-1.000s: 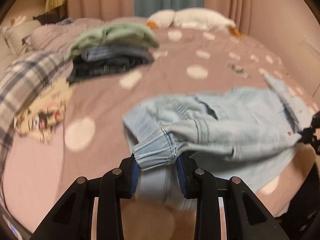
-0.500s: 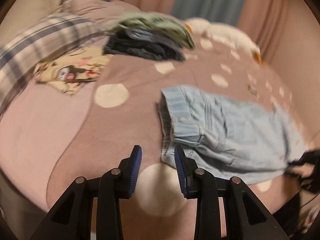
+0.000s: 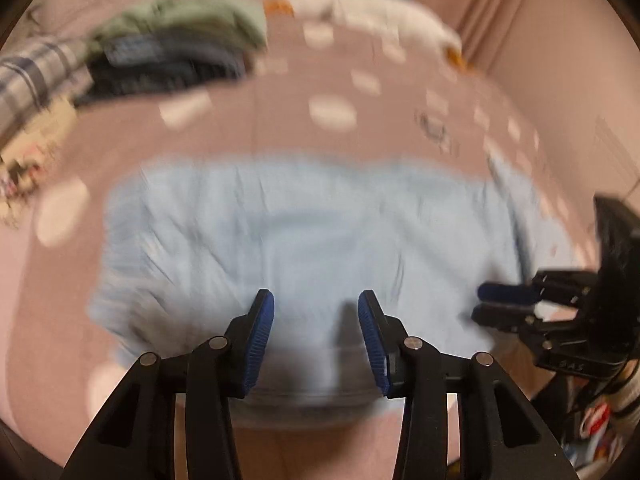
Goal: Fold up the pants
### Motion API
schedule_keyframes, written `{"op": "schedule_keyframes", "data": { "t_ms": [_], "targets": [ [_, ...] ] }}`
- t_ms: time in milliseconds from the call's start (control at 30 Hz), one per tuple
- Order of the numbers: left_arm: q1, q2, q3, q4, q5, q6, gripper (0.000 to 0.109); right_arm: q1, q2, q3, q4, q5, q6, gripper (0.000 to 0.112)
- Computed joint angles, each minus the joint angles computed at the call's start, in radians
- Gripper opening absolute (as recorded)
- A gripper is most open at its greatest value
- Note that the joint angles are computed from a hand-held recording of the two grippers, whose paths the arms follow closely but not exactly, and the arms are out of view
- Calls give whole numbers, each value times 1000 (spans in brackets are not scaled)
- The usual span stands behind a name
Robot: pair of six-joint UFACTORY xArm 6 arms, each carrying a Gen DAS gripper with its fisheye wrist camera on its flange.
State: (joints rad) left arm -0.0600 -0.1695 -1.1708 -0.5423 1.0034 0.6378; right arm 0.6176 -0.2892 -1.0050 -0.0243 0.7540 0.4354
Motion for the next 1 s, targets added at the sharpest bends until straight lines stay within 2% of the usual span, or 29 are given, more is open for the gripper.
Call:
{"op": "schedule_keyframes", "data": {
  "t_ms": [67,100,133,233,300,367,400,467,567,633,667,800,900,1000],
  "targets": [
    [6,-69,105,0,-34,66,43,34,-9,22,-13,48,6,25],
    [14,-107,145,-25,-56,115,43,49,-27,44,-40,40,17,25],
    [26,-139,173,-28,-49,148,43,65,-61,79,-70,24,32,27],
    [51,-153,171,-32,-17,146,43,52,-96,109,-12,17,10,28],
    [57,-149,149,-23,8,120,43,23,-115,119,73,18,-37,28],
    [44,-157,134,-26,8,100,43,-11,-154,133,142,15,-49,34],
    [41,-166,135,-37,6,106,43,-28,-186,151,153,-2,-34,42],
    [26,-174,127,-80,19,119,43,-68,-245,177,138,-15,21,52],
    [-13,-140,89,-150,64,126,47,-184,-283,165,35,34,165,53],
    [-53,-120,71,-168,89,123,48,-279,-248,99,-90,157,292,55],
    [-86,-109,62,-158,96,114,48,-309,-235,86,-102,175,310,55],
    [-189,-90,55,-130,100,119,48,-475,-137,28,-32,157,312,55],
    [-258,-54,29,-121,121,116,48,-521,0,-75,-45,160,317,54],
    [-326,-22,11,-99,117,113,48,-543,130,-191,-57,217,317,53]
  ]
}}
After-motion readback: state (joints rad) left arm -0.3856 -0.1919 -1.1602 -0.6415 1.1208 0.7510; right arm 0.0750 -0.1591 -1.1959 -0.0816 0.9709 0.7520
